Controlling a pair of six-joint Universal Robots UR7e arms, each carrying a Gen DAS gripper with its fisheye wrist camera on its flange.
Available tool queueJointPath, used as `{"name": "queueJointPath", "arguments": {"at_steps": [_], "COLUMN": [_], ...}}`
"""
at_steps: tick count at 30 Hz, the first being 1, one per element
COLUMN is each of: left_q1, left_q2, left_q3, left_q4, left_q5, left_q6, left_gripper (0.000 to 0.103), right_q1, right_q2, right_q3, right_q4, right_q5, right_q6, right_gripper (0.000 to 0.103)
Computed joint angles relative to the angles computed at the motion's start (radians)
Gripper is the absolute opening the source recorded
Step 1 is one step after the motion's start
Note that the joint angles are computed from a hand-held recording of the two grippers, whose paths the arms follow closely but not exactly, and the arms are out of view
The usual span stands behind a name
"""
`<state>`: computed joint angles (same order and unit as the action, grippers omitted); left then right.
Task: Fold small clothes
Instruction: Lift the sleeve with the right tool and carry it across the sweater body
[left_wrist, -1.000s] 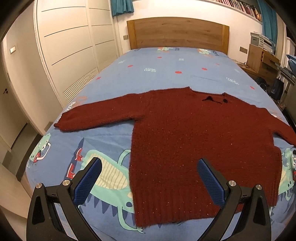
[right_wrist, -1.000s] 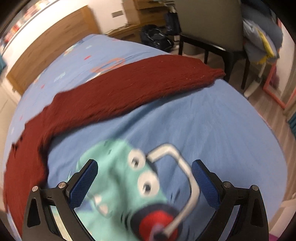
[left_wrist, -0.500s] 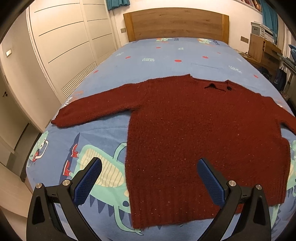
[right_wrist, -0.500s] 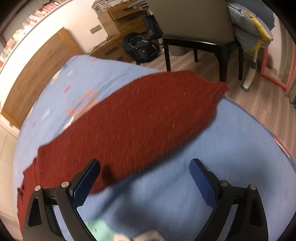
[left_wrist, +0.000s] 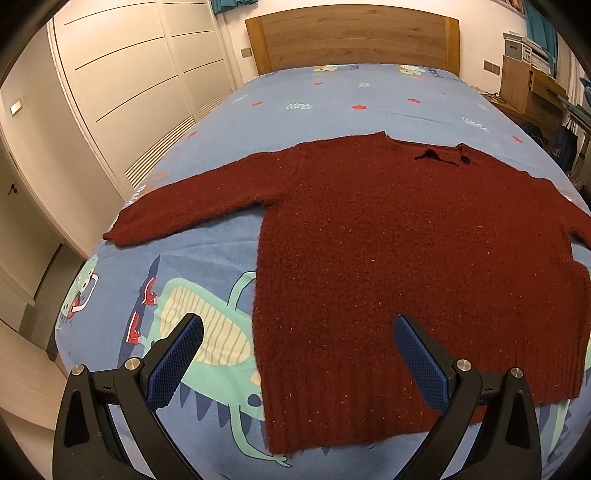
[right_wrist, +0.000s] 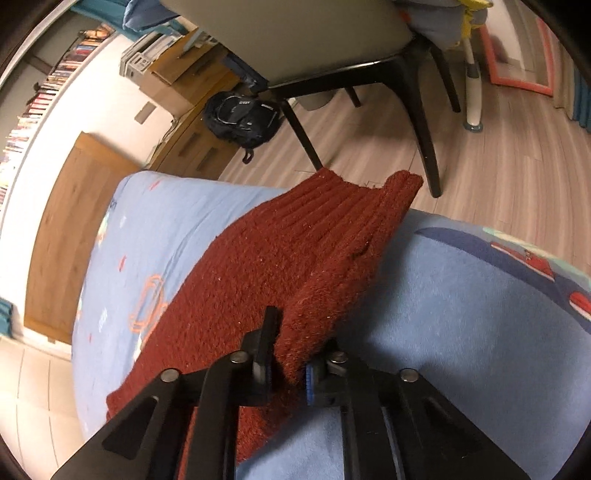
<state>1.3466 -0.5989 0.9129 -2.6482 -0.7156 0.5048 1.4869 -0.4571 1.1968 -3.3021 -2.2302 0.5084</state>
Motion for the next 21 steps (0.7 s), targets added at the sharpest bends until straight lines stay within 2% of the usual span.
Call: {"name": "queueJointPath", "arguments": {"at_steps": [5,11,14,21], "left_q1": [0.009,0.024,0.027,0.047], "left_q2": [-0.009,-0.027,-0.04,-0.082], "left_q3": [-0.01,-0.03,-0.025,-0.009], "left_q4": [0.021,0.087,0.089,0.083], "left_q5": [-0.019,-0.06,-0.069,-0.108], "left_q6": [-0.043,-0.134,-0.145,-0.176], "left_gripper": [0.101,0.1,0.1,0.1], "right_q1": [0.016,0.046,0.062,0.116], "right_q2": [0.004,0.034,0.059,0.182], "right_q3": [-0.036,-0.092,-0.136,-0.35], "right_q4": [0.004,0.001,0.018,0.168], "right_q5": [0.024,0.118,0.164,0.231], "right_q6": [-0.046,-0.069,-0.058,-0.034], "right_gripper": [0.009,0.009,0.009,0.009]}}
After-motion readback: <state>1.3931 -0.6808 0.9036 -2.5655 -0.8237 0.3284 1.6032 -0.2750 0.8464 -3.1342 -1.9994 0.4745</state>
